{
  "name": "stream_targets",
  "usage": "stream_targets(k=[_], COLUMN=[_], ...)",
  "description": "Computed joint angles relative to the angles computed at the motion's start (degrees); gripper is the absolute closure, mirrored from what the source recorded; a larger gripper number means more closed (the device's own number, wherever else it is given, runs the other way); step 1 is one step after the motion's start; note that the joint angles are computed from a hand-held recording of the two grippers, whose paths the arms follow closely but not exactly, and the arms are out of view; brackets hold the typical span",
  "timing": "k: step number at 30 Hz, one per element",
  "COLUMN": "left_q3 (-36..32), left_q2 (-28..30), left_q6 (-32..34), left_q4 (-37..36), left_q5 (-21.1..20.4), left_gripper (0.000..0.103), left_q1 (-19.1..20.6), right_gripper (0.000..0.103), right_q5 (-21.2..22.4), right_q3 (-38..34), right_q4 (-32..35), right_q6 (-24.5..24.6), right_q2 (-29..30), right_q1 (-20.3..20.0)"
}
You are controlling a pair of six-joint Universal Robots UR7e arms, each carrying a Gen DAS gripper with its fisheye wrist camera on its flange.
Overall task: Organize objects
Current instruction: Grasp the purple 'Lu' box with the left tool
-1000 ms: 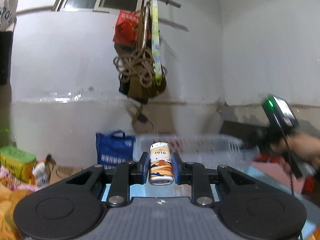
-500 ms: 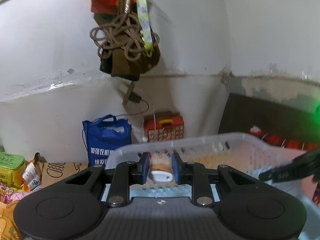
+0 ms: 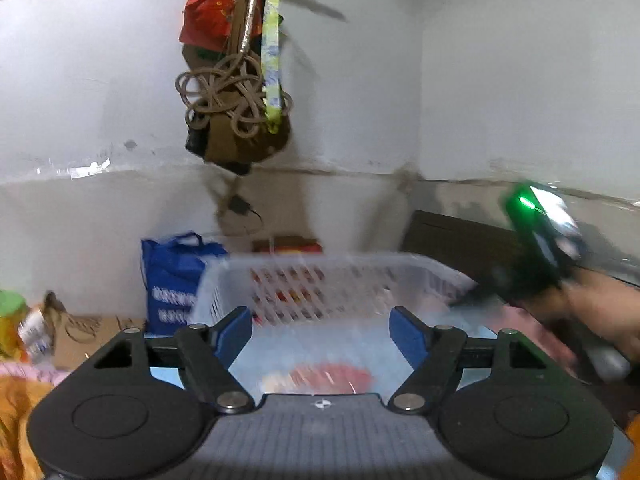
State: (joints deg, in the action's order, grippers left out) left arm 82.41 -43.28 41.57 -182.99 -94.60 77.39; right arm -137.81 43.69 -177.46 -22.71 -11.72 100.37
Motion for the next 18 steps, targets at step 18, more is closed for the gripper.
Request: stream_targets(k=[18], left_q3=[15.97], left_q2=[-3.74], left_q6=[4.87], left_q4=[3.58], left_q5=[-5.37], left_gripper=[0.021], left_q1=[2.17], right_gripper=[0.088], right_q5=[0.66], right_q3=[1.03], right_q4=[-0.80], right_q6=[0.77], right_q2=[-0.58], right_q1=[0.00])
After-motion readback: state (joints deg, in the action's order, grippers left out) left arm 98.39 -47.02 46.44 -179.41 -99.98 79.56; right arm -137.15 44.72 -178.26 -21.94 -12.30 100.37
